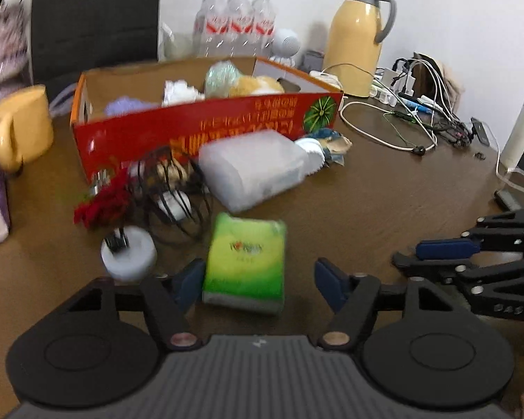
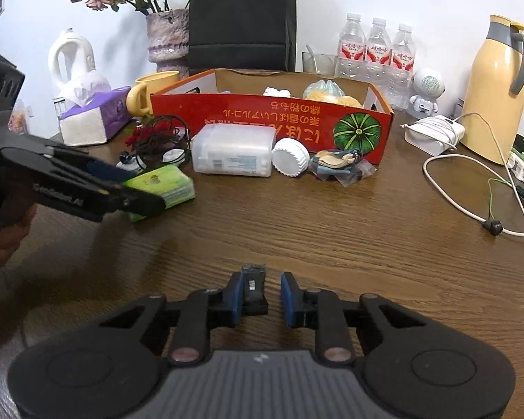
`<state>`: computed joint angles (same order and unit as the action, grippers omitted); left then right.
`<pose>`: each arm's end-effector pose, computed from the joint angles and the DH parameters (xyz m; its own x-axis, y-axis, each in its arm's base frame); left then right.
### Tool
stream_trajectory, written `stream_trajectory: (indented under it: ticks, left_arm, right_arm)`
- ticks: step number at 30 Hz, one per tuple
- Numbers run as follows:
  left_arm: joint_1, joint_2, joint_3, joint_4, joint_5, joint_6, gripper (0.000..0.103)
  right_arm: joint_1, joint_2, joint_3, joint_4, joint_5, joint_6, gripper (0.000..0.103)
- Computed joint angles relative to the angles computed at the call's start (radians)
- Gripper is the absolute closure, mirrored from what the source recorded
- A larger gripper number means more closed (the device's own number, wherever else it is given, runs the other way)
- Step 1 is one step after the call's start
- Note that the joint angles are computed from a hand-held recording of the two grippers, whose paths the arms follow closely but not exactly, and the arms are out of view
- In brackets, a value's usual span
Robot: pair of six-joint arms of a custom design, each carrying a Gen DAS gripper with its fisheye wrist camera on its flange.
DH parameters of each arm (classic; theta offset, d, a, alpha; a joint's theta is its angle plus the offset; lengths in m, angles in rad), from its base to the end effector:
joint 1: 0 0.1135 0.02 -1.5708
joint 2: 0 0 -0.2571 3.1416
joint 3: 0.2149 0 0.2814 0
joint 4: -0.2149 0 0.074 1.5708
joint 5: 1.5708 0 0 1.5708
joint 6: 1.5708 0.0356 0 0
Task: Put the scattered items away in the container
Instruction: 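Pinch the small black clip on the table with the right gripper, then grasp the green tissue pack with the left gripper, then lift the green pack and black clip over the box with both grippers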
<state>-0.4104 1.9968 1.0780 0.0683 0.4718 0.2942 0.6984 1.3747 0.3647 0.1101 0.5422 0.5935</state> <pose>0.3699 -0.1786 0.0860 -0.4768 0.4892 -0.7303 0.8031 0.5803 -0.1357 0.1894 0.1350 0.0829 -0.6679 0.0648 -0.7414 0.0826 0.9965 0.0126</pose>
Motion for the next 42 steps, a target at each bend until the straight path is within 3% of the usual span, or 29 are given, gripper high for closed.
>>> stream_trajectory:
  ticks: [5, 11, 14, 15, 18, 19, 20, 24, 32, 37, 42]
  left_arm:
    - [-0.022, -0.003, -0.02, 0.052, -0.065, -0.043, 0.027]
    - [-0.063, 0.043, 0.04, 0.03, -0.099, -0.084, 0.028]
    - [-0.082, 0.041, 0.039, 0.041, -0.135, -0.094, 0.041]
    - [-0.085, 0.039, 0.037, 0.044, -0.143, -0.092, 0.055]
    - [-0.09, 0.029, 0.021, 0.057, -0.15, -0.103, 0.057]
    - [-0.092, 0.023, 0.009, 0.066, -0.151, -0.108, 0.058]
    - [-0.093, 0.016, -0.004, 0.076, -0.153, -0.111, 0.058]
    - [-0.099, -0.037, -0.083, 0.138, -0.166, -0.128, 0.058]
    - [-0.111, -0.282, -0.377, 0.369, -0.229, -0.232, 0.058]
    - [-0.165, -0.441, -0.617, 0.621, -0.362, -0.284, 0.058]
    - [-0.243, -0.451, -0.777, 0.896, -0.485, -0.358, 0.058]
  right_arm:
    - [0.01, -0.003, -0.002, 0.001, -0.005, -0.004, 0.081]
    - [0.016, 0.009, -0.001, 0.012, 0.0, -0.013, 0.081]
    - [0.023, 0.012, -0.005, 0.021, 0.008, -0.012, 0.081]
    - [0.018, 0.01, -0.007, 0.025, 0.003, -0.012, 0.081]
    - [0.004, 0.009, -0.007, 0.029, -0.01, -0.017, 0.081]
    - [0.001, 0.012, -0.004, 0.029, -0.012, -0.019, 0.083]
    - [-0.001, 0.015, -0.001, 0.03, -0.014, -0.019, 0.091]
    - [0.004, 0.03, 0.01, 0.03, 0.0, -0.021, 0.093]
    - [0.087, -0.023, -0.019, 0.024, 0.103, 0.017, 0.093]
    - [0.182, -0.134, -0.075, 0.047, 0.285, 0.057, 0.093]
    - [0.269, -0.238, -0.162, 0.12, 0.441, 0.119, 0.093]
